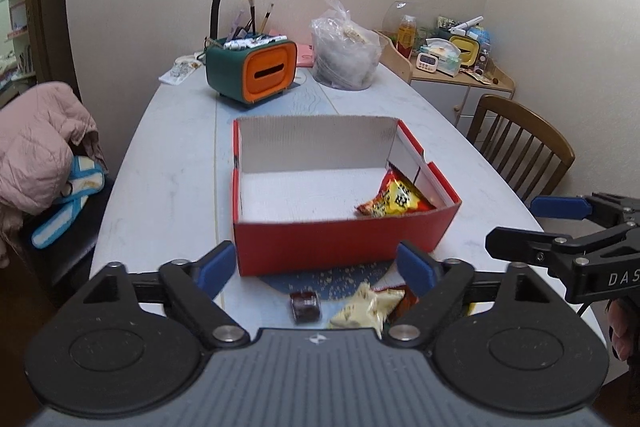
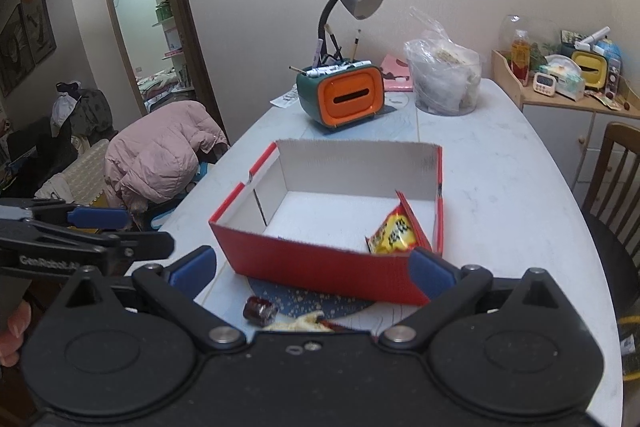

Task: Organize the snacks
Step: 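Move the left tool back to the pile and grasp the blue biscuit packet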

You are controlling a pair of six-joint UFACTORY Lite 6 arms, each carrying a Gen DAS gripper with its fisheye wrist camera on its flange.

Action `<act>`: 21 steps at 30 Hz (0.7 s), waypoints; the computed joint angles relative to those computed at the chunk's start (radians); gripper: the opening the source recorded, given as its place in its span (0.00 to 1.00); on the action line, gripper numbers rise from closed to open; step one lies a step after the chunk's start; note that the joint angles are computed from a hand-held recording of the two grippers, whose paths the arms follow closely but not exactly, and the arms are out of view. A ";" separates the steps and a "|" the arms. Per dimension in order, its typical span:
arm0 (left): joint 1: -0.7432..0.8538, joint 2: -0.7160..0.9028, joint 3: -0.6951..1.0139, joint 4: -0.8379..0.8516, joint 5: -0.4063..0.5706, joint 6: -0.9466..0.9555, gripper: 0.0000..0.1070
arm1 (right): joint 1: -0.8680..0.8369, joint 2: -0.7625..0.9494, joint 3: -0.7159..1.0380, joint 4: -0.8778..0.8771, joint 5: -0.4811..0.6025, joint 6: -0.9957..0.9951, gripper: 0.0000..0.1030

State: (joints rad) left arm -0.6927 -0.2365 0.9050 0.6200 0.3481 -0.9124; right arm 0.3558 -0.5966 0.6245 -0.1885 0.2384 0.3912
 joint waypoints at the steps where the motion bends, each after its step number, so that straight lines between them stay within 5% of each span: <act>1: 0.007 -0.023 -0.028 -0.028 -0.012 0.021 0.92 | 0.013 -0.019 -0.020 -0.039 0.005 0.047 1.00; 12: -0.001 -0.118 -0.266 -0.070 -0.015 -0.058 0.94 | 0.296 -0.152 -0.260 -0.701 0.139 0.853 1.00; 21: -0.025 -0.062 -0.376 -0.123 -0.076 0.048 0.94 | 0.415 -0.139 -0.396 -0.830 0.172 1.082 1.00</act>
